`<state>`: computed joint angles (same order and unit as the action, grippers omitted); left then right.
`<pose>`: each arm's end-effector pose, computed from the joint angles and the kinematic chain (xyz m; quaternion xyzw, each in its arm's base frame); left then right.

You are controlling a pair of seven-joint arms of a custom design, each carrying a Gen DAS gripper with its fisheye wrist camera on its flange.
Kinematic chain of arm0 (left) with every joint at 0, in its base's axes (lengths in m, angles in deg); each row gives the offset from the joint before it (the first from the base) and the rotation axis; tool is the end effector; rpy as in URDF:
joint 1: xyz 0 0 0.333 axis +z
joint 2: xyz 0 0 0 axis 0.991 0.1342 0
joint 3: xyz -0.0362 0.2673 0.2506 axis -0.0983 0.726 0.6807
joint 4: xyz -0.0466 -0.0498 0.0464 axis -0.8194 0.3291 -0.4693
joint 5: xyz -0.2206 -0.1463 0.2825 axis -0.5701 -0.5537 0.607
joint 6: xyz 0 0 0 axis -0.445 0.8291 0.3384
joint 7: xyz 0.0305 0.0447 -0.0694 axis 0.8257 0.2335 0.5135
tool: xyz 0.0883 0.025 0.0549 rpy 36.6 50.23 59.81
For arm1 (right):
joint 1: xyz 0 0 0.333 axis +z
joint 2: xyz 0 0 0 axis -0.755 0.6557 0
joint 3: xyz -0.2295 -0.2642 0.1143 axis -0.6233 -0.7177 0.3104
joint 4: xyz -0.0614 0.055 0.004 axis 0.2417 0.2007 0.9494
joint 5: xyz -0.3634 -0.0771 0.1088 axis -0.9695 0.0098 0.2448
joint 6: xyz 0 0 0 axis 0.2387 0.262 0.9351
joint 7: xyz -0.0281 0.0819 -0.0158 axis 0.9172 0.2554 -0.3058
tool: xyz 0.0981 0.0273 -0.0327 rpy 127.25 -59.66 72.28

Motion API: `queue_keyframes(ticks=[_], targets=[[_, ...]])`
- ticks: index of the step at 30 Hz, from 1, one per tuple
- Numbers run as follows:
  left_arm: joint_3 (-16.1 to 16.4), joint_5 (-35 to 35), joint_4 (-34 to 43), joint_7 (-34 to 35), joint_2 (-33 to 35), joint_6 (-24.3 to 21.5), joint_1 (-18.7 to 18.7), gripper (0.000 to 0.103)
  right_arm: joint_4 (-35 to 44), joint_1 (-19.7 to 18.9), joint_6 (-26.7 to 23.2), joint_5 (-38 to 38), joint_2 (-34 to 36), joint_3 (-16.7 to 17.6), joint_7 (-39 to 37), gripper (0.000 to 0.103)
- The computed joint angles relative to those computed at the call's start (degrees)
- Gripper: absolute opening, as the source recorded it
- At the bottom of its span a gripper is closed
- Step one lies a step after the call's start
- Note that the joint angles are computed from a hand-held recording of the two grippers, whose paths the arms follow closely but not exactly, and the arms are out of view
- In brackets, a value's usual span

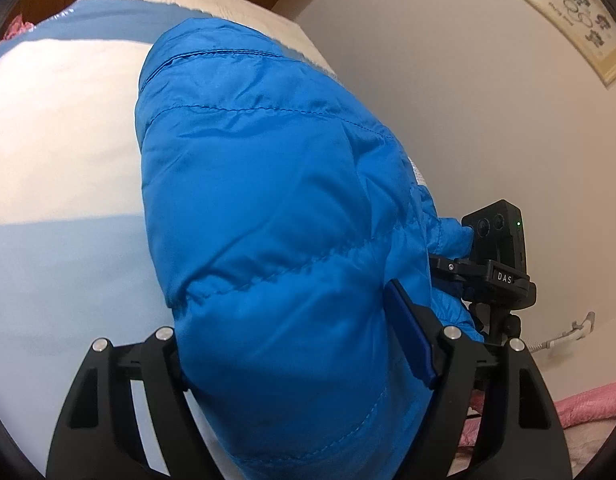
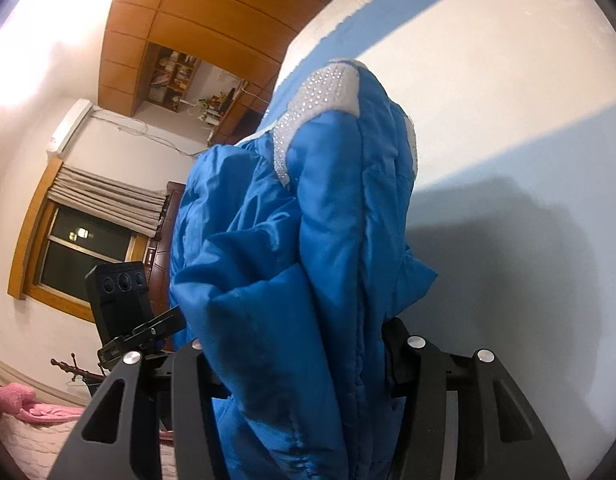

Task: Fold large clothes

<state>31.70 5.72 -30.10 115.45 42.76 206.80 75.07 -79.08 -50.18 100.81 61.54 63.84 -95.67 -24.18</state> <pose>0.5359 -0.1642 0.5812 0.5723 -0.7029 0.4080 0.1098 0.5023 -0.0379 0.5188 -0.5925 0.6428 0.1905 0.4467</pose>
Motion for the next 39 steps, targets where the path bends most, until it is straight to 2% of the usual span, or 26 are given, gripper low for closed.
queue_keyframes(ticks=[3,10,18,22,25,28,30,32,33,34,37,39], targets=[[-0.8,-0.4,0.4,0.9,0.1,-0.4,2.5,0.077,3.3,0.7,0.0,-0.1,2.3,0.9,0.3,0.051],[0.6,0.1,3.6,2.6,3.3,-0.2,5.6,0.077,13.4,1.5,-0.1,-0.6,10.5,4.3,2.0,0.051],[0.3,0.1,8.6,2.4,11.1,0.2,9.7,0.077,29.4,0.9,-0.7,-4.3,24.6,9.6,8.2,0.051],[-0.7,2.8,11.3,-1.4,16.9,0.2,11.5,0.078,35.9,0.3,-0.1,-8.2,31.8,12.3,12.7,0.053],[-2.3,-1.6,10.7,-0.3,19.0,0.0,13.7,0.084,36.6,-2.3,-0.8,-5.4,34.5,14.9,13.5,0.058],[-3.0,-2.4,10.2,1.7,19.5,2.0,13.9,0.086,35.2,-2.9,-0.2,-5.6,34.1,15.7,13.2,0.059],[-2.7,0.6,10.8,-2.7,19.1,3.4,11.7,0.087,35.2,-2.6,-0.1,-8.1,33.2,15.3,14.7,0.064],[-1.1,5.8,12.9,-8.4,19.3,2.1,10.2,0.087,35.2,-1.5,1.1,-12.3,31.4,14.4,16.6,0.068],[0.5,5.8,15.0,-9.2,20.7,3.7,8.5,0.086,34.6,-0.5,2.4,-15.8,29.8,13.7,18.1,0.073],[0.6,9.4,15.1,-12.2,20.0,2.1,8.9,0.086,33.3,0.0,3.8,-18.2,28.0,13.2,18.7,0.073],[-1.0,11.5,9.8,-13.5,14.5,5.7,10.3,0.086,28.7,0.8,6.9,-22.1,21.7,12.6,17.2,0.073],[-1.9,15.9,8.5,-16.6,12.0,8.4,9.8,0.086,25.2,2.2,9.3,-24.9,16.8,12.2,15.4,0.073]])
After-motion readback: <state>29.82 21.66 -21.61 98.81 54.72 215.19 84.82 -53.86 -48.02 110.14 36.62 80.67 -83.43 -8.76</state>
